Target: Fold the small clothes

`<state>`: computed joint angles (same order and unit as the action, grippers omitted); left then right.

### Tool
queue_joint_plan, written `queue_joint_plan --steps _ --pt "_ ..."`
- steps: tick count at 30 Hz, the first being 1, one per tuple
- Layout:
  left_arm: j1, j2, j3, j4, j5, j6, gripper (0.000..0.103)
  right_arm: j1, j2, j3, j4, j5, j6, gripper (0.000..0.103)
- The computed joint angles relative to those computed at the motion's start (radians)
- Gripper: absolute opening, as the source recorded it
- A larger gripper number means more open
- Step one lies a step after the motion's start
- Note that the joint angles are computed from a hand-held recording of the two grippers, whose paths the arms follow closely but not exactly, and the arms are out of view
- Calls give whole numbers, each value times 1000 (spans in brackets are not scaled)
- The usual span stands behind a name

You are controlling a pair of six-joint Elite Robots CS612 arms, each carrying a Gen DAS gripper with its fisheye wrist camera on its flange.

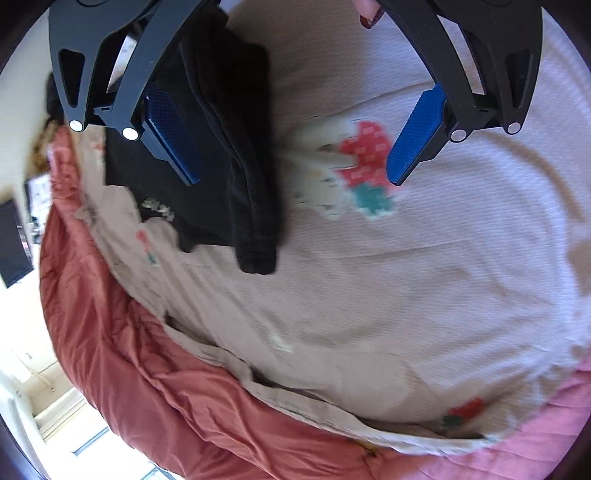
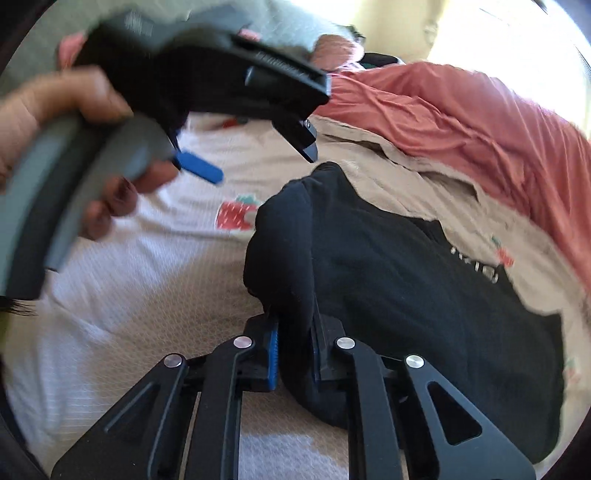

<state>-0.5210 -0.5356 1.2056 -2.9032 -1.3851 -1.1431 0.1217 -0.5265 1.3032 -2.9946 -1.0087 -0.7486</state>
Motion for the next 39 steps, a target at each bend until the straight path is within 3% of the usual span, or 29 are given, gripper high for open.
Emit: queue_joint_plan --steps 3,8,10,12,13,15,16,20,22,24,26,28,29,30,31,39 --pt "7 30 -73 68 -32 43 94 -12 -4 -2 9 44 27 11" --pt "28 87 -162 90 -144 22 94 -14 -11 8 17 51 23 11" --pt "33 103 -189 113 -163 22 89 -14 -13 14 16 51 24 11" --pt "38 116 -210 136 -182 17 66 -13 -13 14 23 50 25 11" --pt "40 121 -215 136 -192 15 59 -12 -10 11 25 49 22 11" --pt "45 132 -221 116 -215 9 30 -11 -13 16 29 49 2 12" --pt "47 136 -220 97 -228 3 24 -10 -13 20 21 43 -5 19" --pt "48 138 -211 61 -240 -3 20 2 -14 37 -12 2 -65 35" --pt "47 139 -210 55 -237 7 23 11 -13 40 -20 -38 -89 46" --pt "48 144 -215 55 -244 3 26 27 -5 40 -47 -103 -130 50" --pt "49 148 -218 46 -252 5 16 40 7 37 -82 -165 -170 54" --pt "47 145 -217 46 -245 14 11 45 17 30 -97 -189 -190 50" --pt "45 142 -217 50 -237 22 8 44 19 28 -98 -187 -184 41" --pt "44 139 -212 48 -233 23 7 41 19 24 -94 -182 -168 23" --pt "42 136 -210 45 -229 21 7 36 18 21 -85 -162 -147 16" --pt "28 108 -240 65 -192 57 6 -20 -15 31 -118 9 24 9"
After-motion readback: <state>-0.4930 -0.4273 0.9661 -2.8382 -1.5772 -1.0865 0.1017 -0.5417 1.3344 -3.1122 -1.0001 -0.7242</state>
